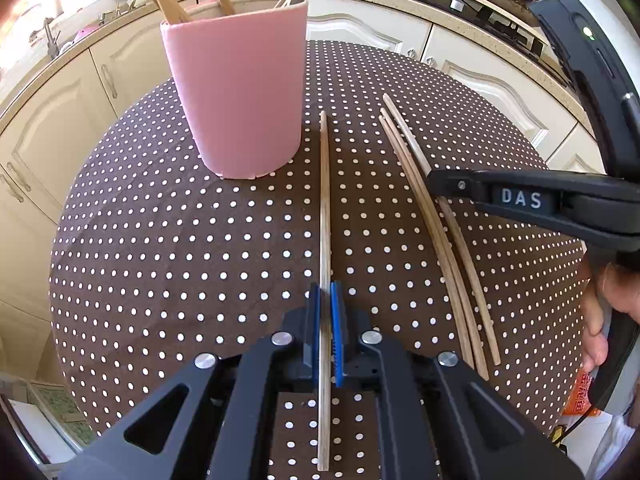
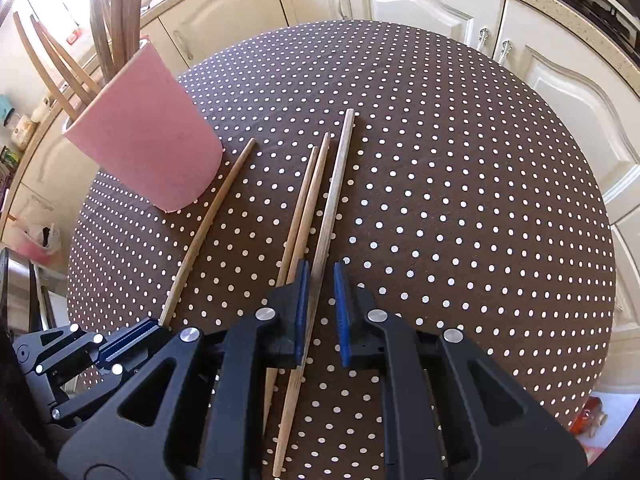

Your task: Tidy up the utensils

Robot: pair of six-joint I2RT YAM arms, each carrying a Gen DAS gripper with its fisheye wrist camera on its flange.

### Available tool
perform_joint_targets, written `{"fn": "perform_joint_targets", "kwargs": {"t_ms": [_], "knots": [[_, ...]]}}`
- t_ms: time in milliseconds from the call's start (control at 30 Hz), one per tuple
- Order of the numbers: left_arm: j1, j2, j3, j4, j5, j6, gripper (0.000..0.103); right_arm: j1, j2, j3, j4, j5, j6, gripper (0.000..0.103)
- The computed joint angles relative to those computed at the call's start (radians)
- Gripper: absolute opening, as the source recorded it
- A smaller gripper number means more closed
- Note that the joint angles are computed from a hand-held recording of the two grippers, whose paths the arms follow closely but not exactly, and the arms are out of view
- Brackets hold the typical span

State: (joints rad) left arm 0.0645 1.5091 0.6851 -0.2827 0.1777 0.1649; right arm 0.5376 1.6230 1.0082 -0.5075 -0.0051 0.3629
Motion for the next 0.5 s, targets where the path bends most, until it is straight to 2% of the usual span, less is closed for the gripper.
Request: {"fn": "perform_joint_targets", "kwargs": {"t_ms": [200, 300, 400, 500], "knots": [[0.028, 0.004, 0.014, -0.029, 0.017, 0.022, 0.006, 0.052, 0.098, 0.139, -0.108, 0.082, -0.017, 0.010], [0.043, -0.009, 0.006, -0.053, 0.037, 0.067, 0.006, 0.054, 0.082, 0.138, -0.153, 0.047, -0.054, 0.008], [0.059, -0.033, -0.008, -0.085, 0.050, 0.128, 0.006, 0.061, 0.050, 0.133, -0.251, 0.011, -0.116, 0.008], [0.050, -0.010, 0.013, -0.083, 0.048, 0.106, 0.006, 0.072, 0.031, 0.114, -0.252, 0.009, -0.097, 0.008]]}}
